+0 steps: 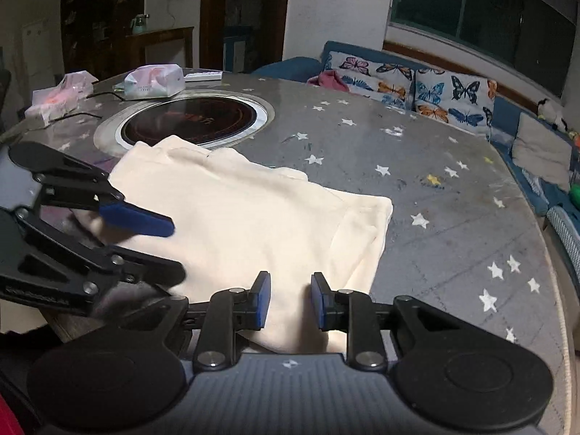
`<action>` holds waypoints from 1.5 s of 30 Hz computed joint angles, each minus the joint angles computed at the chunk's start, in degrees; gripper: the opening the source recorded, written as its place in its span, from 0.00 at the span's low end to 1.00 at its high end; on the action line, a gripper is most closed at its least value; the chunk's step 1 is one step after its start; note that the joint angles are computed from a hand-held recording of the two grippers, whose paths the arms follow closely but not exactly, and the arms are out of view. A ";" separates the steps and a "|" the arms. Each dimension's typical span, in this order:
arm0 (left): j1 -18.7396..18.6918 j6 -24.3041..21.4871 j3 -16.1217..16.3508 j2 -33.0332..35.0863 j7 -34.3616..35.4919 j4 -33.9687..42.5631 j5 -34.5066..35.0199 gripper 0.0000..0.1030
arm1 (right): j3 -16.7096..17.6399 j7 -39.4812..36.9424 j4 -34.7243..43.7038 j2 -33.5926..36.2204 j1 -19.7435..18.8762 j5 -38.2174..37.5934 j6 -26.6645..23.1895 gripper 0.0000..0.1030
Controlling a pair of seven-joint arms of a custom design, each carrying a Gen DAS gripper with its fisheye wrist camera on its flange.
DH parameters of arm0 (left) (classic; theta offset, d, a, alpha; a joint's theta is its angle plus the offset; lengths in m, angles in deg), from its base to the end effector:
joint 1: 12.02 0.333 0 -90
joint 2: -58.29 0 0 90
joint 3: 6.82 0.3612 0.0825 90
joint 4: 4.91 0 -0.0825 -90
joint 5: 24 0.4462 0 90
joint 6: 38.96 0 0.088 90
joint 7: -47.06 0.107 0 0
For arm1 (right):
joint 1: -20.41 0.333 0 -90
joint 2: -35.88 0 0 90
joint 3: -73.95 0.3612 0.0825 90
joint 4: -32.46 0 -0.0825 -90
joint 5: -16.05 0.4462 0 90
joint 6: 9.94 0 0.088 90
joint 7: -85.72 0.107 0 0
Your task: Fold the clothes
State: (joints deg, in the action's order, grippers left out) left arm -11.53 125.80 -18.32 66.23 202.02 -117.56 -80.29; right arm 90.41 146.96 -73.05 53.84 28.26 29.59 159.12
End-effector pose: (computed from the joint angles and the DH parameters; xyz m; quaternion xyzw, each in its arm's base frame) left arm 0.6795 -0.0785 0.4866 -0.4764 0.7597 -0.3843 0.2196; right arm 0.6920 0.2718 0.4675 -0.8236 0.4022 -0.2134 0.3382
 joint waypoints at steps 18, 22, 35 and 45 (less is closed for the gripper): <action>1.41 4.61 1.31 -1.73 -3.62 -2.30 -1.44 0.42 | 2.34 -7.08 3.00 1.32 -0.14 4.37 -1.19 0.29; 1.38 6.45 2.37 0.08 -10.78 -0.78 3.29 0.40 | 1.45 -5.10 5.79 3.39 0.74 3.44 -1.21 0.32; 4.84 6.21 0.39 4.00 -19.65 4.34 11.19 0.39 | -0.06 4.31 13.83 9.11 1.79 -0.71 -3.42 0.31; 1.94 4.33 3.78 10.54 -33.26 11.21 25.32 0.38 | -3.30 12.22 22.19 15.04 4.99 -5.09 -7.12 0.31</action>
